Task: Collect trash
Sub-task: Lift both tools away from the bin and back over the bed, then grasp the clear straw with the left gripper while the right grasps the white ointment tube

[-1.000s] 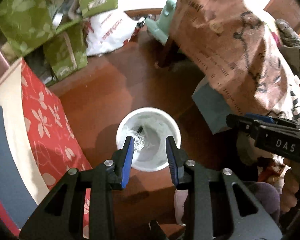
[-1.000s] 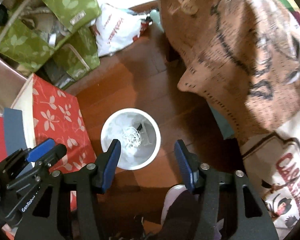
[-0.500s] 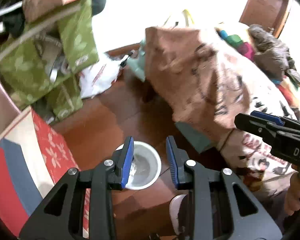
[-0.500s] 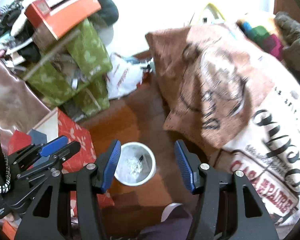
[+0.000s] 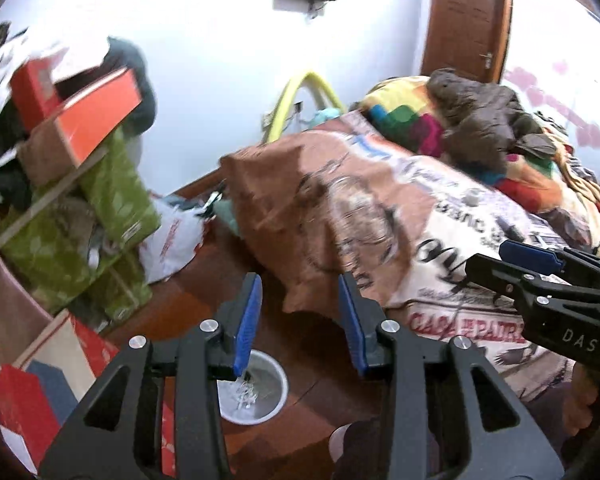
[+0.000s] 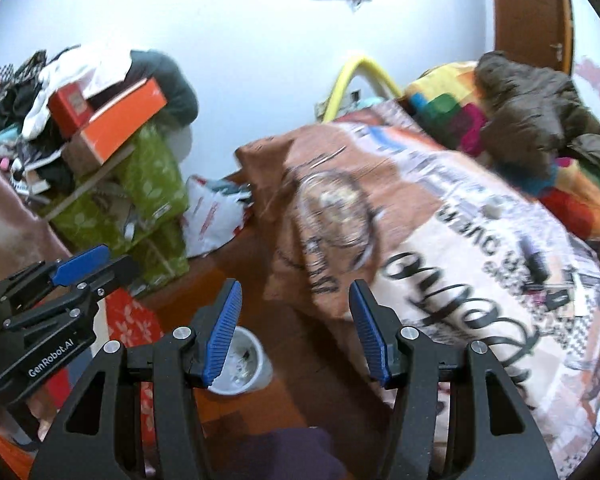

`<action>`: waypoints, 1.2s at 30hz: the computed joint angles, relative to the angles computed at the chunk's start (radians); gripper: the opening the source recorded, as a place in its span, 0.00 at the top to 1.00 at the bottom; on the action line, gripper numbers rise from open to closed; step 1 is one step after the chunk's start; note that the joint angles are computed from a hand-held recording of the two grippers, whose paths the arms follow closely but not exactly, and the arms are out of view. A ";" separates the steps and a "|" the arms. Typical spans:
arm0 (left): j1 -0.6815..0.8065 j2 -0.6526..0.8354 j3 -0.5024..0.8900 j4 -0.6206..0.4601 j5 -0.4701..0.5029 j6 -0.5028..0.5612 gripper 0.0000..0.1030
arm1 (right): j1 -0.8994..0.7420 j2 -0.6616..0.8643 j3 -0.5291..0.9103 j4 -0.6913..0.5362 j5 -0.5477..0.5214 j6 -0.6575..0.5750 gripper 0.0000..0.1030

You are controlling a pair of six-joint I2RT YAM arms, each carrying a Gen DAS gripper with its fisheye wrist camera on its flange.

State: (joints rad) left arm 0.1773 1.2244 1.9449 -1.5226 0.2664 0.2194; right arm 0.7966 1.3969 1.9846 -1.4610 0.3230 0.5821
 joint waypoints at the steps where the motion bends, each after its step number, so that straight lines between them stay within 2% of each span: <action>1: -0.056 0.008 0.027 -0.005 -0.026 -0.033 0.62 | -0.007 -0.010 0.009 -0.014 0.009 -0.005 0.49; 3: -0.193 0.023 0.076 -0.008 -0.096 -0.114 0.62 | -0.032 -0.032 0.026 -0.043 0.029 -0.022 0.49; 7: -0.437 0.036 0.129 0.011 -0.245 -0.253 0.52 | -0.100 -0.104 0.024 -0.087 0.071 -0.064 0.32; 10: -0.599 0.079 0.170 0.016 -0.329 -0.329 0.52 | -0.191 -0.167 0.009 -0.102 0.081 -0.129 0.29; 12: -0.702 0.124 0.205 0.012 -0.382 -0.375 0.51 | -0.285 -0.203 -0.006 -0.098 0.046 -0.192 0.29; 15: -0.830 0.183 0.248 0.004 -0.447 -0.434 0.41 | -0.554 -0.267 -0.062 -0.068 -0.111 -0.353 0.29; 17: -0.888 0.227 0.268 0.018 -0.443 -0.467 0.36 | -0.763 -0.288 -0.095 -0.055 -0.239 -0.479 0.29; 20: -0.955 0.292 0.288 0.042 -0.454 -0.498 0.36 | -1.070 -0.302 -0.150 -0.041 -0.411 -0.660 0.29; 25: -0.987 0.412 0.317 0.074 -0.379 -0.518 0.36 | -1.467 -0.289 -0.230 -0.024 -0.601 -0.905 0.29; 27: -0.996 0.465 0.333 0.081 -0.327 -0.484 0.36 | -1.573 -0.274 -0.261 -0.014 -0.645 -0.979 0.29; 29: -1.022 0.506 0.326 0.105 -0.330 -0.457 0.36 | -1.627 -0.265 -0.293 0.010 -0.658 -1.023 0.29; 36: -1.079 0.697 0.411 0.140 -0.313 -0.409 0.36 | -1.717 -0.218 -0.408 0.125 -0.665 -1.115 0.29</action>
